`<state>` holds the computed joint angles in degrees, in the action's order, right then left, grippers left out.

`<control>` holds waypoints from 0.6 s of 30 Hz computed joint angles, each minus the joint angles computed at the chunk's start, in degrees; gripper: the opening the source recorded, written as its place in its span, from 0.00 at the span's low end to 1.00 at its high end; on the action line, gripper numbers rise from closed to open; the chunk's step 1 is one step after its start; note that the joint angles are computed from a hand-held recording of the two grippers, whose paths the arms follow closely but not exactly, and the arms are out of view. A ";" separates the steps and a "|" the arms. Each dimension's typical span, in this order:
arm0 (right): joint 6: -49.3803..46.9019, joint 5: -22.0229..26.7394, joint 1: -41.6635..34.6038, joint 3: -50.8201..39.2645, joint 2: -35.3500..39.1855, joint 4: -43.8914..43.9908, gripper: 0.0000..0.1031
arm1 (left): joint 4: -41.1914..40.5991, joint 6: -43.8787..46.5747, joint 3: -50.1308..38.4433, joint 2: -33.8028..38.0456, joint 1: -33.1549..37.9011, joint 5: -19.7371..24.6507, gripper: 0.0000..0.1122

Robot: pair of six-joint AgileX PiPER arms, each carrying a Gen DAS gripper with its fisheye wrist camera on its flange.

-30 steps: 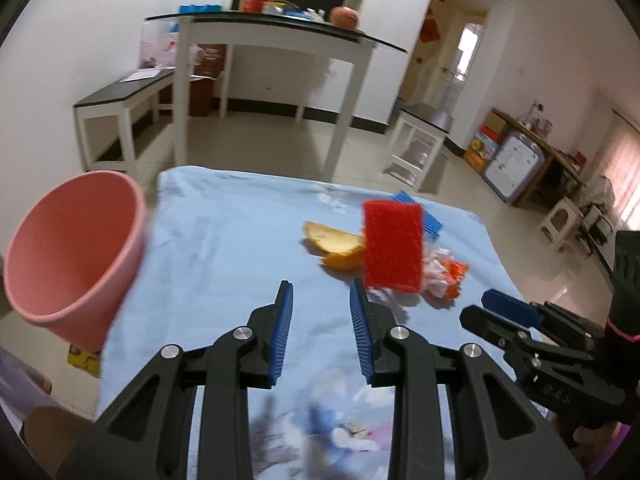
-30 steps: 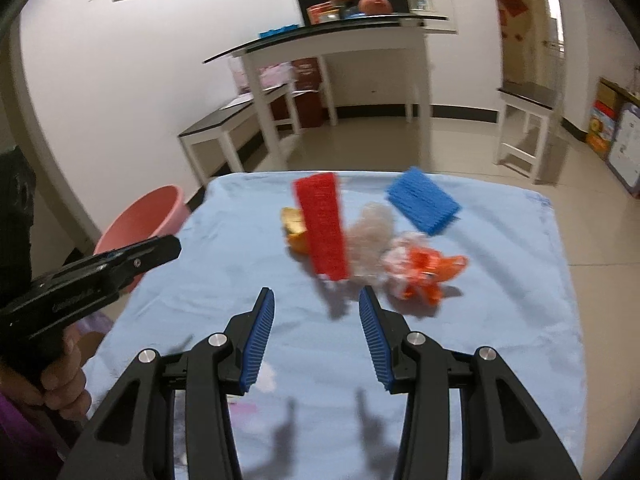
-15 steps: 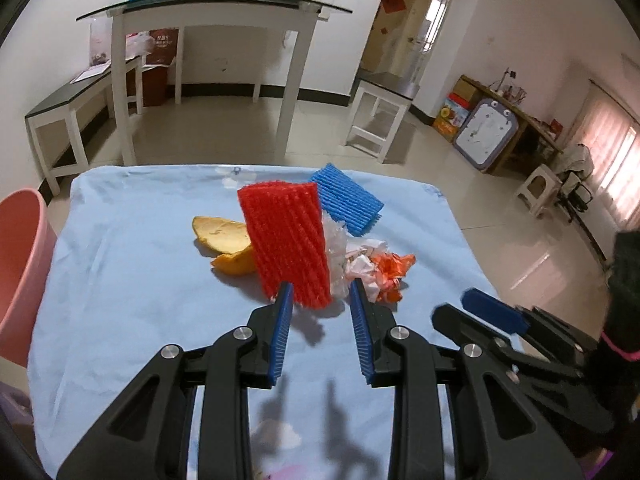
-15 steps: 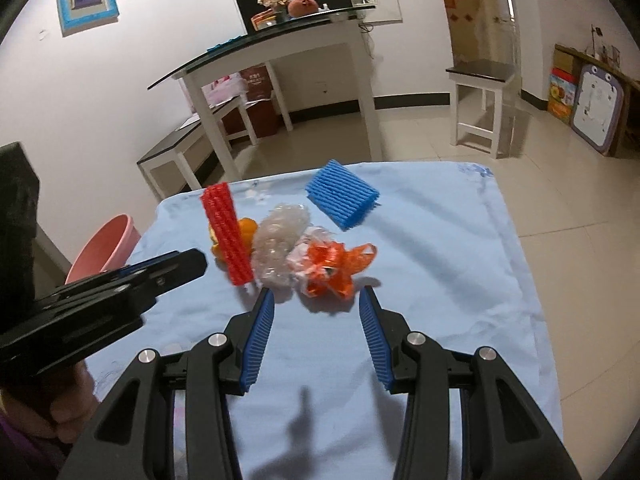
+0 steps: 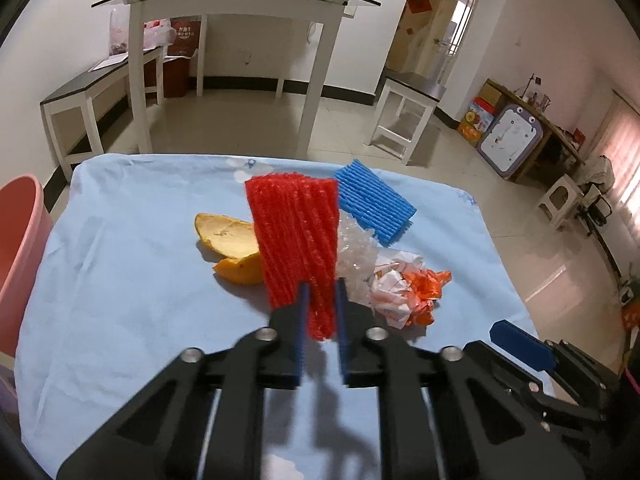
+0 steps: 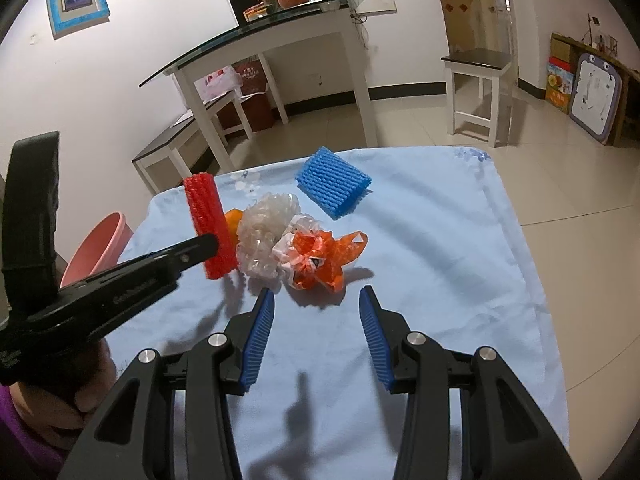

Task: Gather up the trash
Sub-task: 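Grasp the red foam net with the left tool, then grasp the blue mesh sponge with the right tool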

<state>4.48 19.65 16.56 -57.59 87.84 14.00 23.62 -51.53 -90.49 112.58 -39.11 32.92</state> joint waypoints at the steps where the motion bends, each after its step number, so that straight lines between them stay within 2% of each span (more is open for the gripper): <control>1: -0.83 -0.10 -0.12 -0.14 0.33 0.83 0.42 | 0.35 -0.24 0.90 -0.51 0.26 -0.92 0.06; 5: -1.18 -0.02 0.21 -0.79 0.97 1.49 0.42 | -0.36 0.41 3.88 -2.63 1.30 -3.49 0.05; 11: -3.21 0.02 1.23 -2.33 0.95 2.95 0.42 | -3.13 3.80 12.09 -11.08 3.39 -6.42 0.05; 14: -6.30 0.50 1.46 -4.38 1.68 5.54 0.42 | -0.90 2.88 16.13 -15.48 3.81 -5.80 0.05; 18: -6.09 1.83 1.17 -8.92 4.37 4.49 0.42 | -1.62 3.58 21.31 -20.75 5.42 -5.42 0.05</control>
<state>-1.61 21.47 17.74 -66.51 92.21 18.49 22.00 -47.95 -69.18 91.83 -33.69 27.50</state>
